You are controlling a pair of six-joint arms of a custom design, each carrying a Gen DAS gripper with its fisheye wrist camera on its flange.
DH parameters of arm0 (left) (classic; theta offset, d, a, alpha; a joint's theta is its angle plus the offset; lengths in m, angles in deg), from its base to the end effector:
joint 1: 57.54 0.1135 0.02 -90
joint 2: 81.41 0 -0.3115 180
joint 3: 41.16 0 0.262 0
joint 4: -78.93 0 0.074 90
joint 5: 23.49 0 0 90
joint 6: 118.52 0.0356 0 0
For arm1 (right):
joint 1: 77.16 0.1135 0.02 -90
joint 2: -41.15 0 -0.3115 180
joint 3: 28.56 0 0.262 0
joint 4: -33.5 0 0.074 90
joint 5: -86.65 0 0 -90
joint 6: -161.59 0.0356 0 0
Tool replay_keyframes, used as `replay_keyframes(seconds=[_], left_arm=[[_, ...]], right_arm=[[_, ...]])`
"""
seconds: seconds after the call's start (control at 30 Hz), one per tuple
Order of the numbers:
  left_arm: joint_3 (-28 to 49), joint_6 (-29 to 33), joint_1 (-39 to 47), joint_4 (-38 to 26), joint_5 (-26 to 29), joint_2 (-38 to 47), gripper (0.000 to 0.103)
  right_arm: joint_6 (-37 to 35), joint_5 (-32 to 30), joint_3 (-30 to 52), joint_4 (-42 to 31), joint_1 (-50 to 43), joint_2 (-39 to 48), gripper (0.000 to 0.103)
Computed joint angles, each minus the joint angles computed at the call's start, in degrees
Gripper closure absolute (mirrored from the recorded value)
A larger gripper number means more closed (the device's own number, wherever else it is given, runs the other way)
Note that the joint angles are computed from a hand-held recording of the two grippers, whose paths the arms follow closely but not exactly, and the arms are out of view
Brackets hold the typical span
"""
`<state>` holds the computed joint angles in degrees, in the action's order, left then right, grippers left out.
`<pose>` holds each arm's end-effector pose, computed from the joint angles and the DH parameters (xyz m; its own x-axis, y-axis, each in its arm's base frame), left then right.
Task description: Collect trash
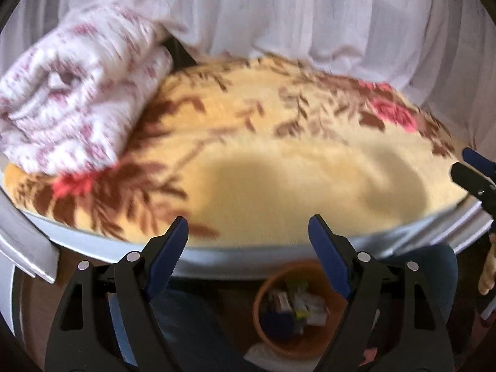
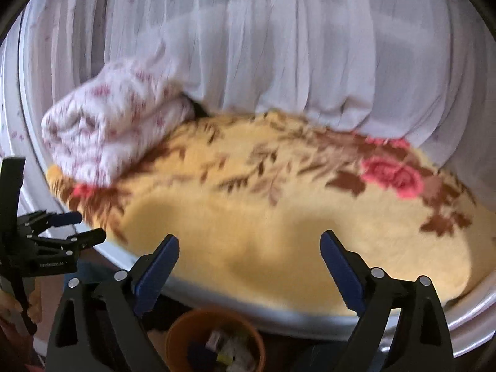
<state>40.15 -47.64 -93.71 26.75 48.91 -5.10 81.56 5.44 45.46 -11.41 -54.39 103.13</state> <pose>0.2329 -0.1569 0.3598 -0.6894 0.1172 -0.7148 0.1808 0.9834 -0.0131 0.2064 0.0808 0.3839 -0.5386 -0.0405 -0.8416 -0.1735 0.9828 0.0637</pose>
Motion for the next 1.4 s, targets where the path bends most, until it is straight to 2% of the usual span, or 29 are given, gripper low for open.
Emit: replay_keyframes(seconds=[0.13,0.33,0.67,1.4], left_arm=[[0.6,-0.2,-1.1,1.6,-5.2,-1.4,0.025],[2.0,0.8,-2.4,3.7,-10.0,-1.8,0.025],[3.3,1.1,-3.5,5.0,-12.0,-2.0,0.025],[4.4,1.3,-4.0,4.8,-12.4,-2.1,0.025]], right_arm=[[-0.3,1.7,1.5,1.4,-0.7,-0.2,0.012],[-0.5,4.3,2.6,2.7,0.5,-0.1,0.012],[-0.6,5.0,3.4,3.7,0.4,-0.3,0.012],[-0.6,5.4,3.6,3.3,0.3,-0.5,0.012]])
